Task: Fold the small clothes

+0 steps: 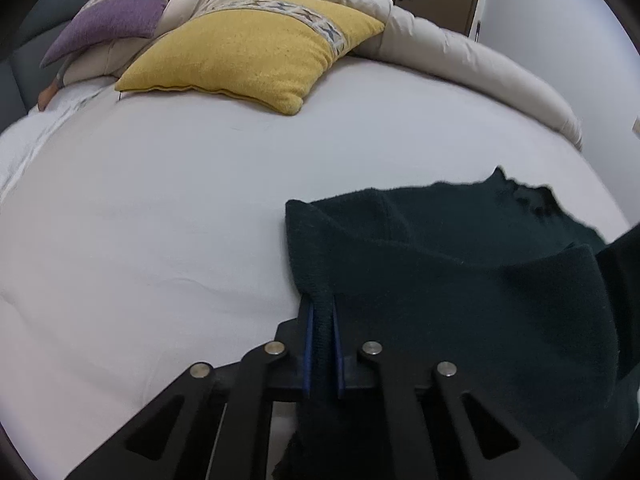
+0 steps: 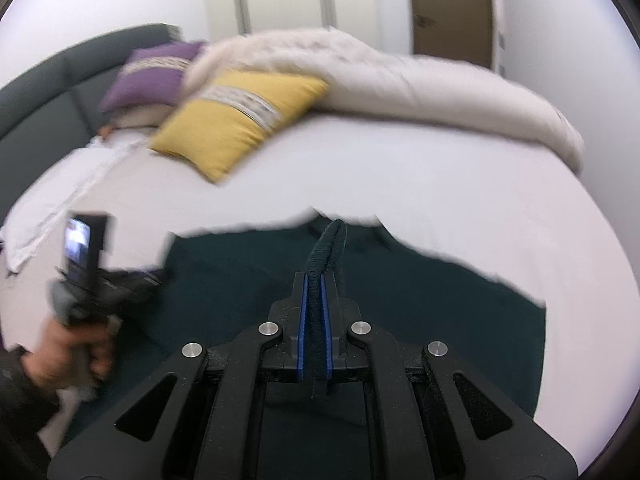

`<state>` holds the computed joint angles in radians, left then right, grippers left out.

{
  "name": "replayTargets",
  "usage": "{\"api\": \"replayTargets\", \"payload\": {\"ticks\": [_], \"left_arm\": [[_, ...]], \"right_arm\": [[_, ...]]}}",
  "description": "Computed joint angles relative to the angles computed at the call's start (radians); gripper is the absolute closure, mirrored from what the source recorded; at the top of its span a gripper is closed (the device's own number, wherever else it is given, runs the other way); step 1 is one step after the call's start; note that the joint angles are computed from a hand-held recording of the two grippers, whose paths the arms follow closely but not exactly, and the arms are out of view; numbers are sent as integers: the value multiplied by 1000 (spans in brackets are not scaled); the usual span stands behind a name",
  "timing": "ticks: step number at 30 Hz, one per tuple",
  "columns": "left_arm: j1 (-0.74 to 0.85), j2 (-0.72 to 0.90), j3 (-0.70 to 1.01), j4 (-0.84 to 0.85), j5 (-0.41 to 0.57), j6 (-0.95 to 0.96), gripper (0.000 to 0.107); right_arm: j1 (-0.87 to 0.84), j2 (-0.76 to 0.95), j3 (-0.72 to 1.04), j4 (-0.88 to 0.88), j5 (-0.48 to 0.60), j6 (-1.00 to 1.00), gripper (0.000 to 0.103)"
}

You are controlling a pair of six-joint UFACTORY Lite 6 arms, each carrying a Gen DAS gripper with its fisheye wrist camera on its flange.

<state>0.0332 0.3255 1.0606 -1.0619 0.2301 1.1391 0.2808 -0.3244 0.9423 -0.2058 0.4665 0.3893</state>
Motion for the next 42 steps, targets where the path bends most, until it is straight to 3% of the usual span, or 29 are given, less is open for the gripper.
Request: {"api": "replayTargets", "payload": {"ticks": [4, 9, 11, 13, 17, 20, 22, 23, 24, 26, 27, 31, 35, 41, 42], "left_arm": [[102, -40, -24, -163, 106, 124, 100], [211, -52, 17, -161, 281, 96, 100], [234, -45, 23, -155, 319, 91, 100], [250, -22, 36, -145, 342, 80, 100], [225, 3, 33, -127, 309, 68, 99], [188, 12, 24, -89, 248, 39, 97], [186, 26, 18, -117, 241, 69, 97], [195, 37, 19, -139, 251, 89, 97], [216, 51, 25, -157, 284, 103, 97], [269, 89, 56, -171, 373, 97, 93], [289, 115, 81, -161, 411, 84, 93], [312, 178, 149, -141, 489, 65, 93], [380, 266, 226, -143, 624, 40, 93], [380, 276, 234, -147, 636, 49, 93], [379, 274, 232, -146, 635, 47, 93]], "right_arm": [[155, 153, 358, -21, 86, 28, 99], [292, 324, 741, -36, 186, 40, 102], [322, 352, 820, -71, 215, 62, 102], [327, 342, 807, -123, 233, 100, 102], [242, 246, 586, -146, 215, 157, 102], [131, 204, 379, -18, 170, 94, 97], [118, 168, 215, 67, 85, 60, 93], [145, 159, 150, 48, 36, 83, 80], [187, 144, 94, -11, 6, 148, 60], [292, 148, 14, -93, -73, 239, 45], [345, 151, -18, -155, -94, 308, 44], [559, 335, 64, -514, -66, 606, 44], [681, 545, 217, -774, 69, 768, 44], [782, 866, 471, -847, 220, 708, 47], [775, 904, 486, -860, 223, 719, 64]]}}
